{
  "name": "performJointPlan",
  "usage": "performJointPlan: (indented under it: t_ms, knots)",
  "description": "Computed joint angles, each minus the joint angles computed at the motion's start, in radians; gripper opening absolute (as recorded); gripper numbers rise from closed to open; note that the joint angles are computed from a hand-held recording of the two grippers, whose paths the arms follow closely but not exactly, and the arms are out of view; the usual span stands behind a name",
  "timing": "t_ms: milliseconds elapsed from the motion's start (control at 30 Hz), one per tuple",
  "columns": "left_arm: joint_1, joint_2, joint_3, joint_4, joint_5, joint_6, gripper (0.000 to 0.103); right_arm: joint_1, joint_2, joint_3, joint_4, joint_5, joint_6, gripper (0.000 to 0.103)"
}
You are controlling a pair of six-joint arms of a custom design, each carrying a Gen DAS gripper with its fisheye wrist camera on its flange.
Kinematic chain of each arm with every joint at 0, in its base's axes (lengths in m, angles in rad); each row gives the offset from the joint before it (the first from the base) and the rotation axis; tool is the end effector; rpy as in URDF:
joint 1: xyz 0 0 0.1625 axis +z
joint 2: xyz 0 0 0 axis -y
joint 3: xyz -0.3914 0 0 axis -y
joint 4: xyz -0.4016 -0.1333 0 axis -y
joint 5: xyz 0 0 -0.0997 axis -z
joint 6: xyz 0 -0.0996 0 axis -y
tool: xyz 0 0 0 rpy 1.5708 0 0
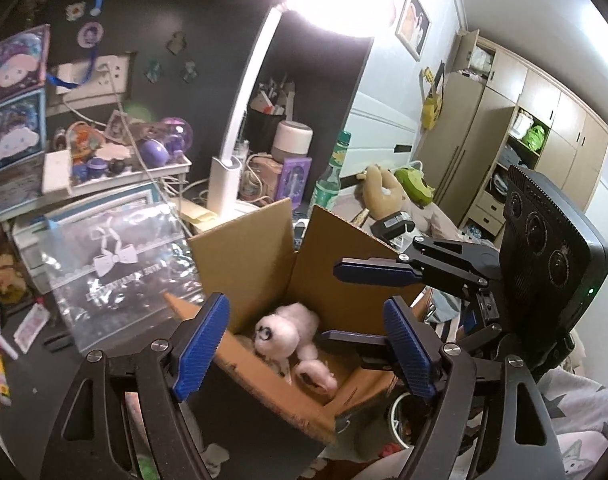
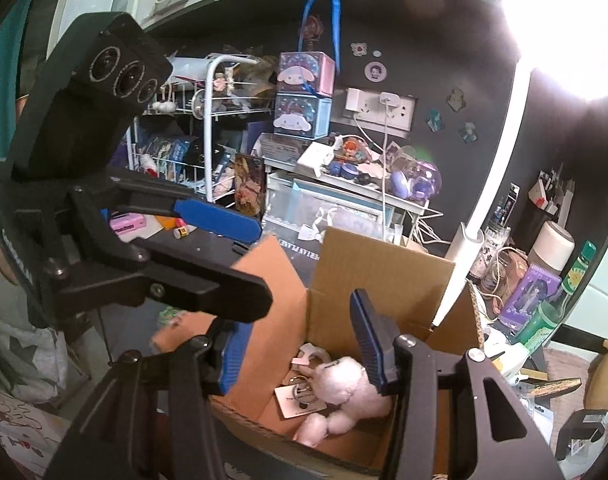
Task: Organize objects
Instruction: 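Move the left tool back and grasp the green glass jar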
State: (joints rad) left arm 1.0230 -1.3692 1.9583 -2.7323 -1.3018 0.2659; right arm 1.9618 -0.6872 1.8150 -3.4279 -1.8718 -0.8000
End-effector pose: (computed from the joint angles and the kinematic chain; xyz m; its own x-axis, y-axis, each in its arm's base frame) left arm -0.1491 -0.5511 0.2961 -0.7513 0.5544 -0.3579 0.6584 0.5927 -0.4639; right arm 0.3293 -0.5267 0.0435 -0.4638 -0.6209 0.6320 -0.8854 0.3502 -0.3057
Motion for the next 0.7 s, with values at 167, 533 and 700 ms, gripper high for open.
performJointPlan:
  t_ms: [167, 533, 700]
  knots:
    - [0.006, -0.085, 0.064, -0.027, 0.011, 0.006, 0.079, 0.038, 0.022, -0.012, 0.007, -0.021, -0.009, 0.045]
    - [0.069, -0.277, 0.203, -0.100, 0.070, 0.015, 0.085, 0.112, 0.115, -0.084, 0.101, -0.025, 0.004, 0.045]
    - [0.131, -0.332, 0.248, -0.123, 0.076, 0.008, 0.085, 0.128, 0.180, -0.135, 0.194, -0.016, 0.024, 0.045]
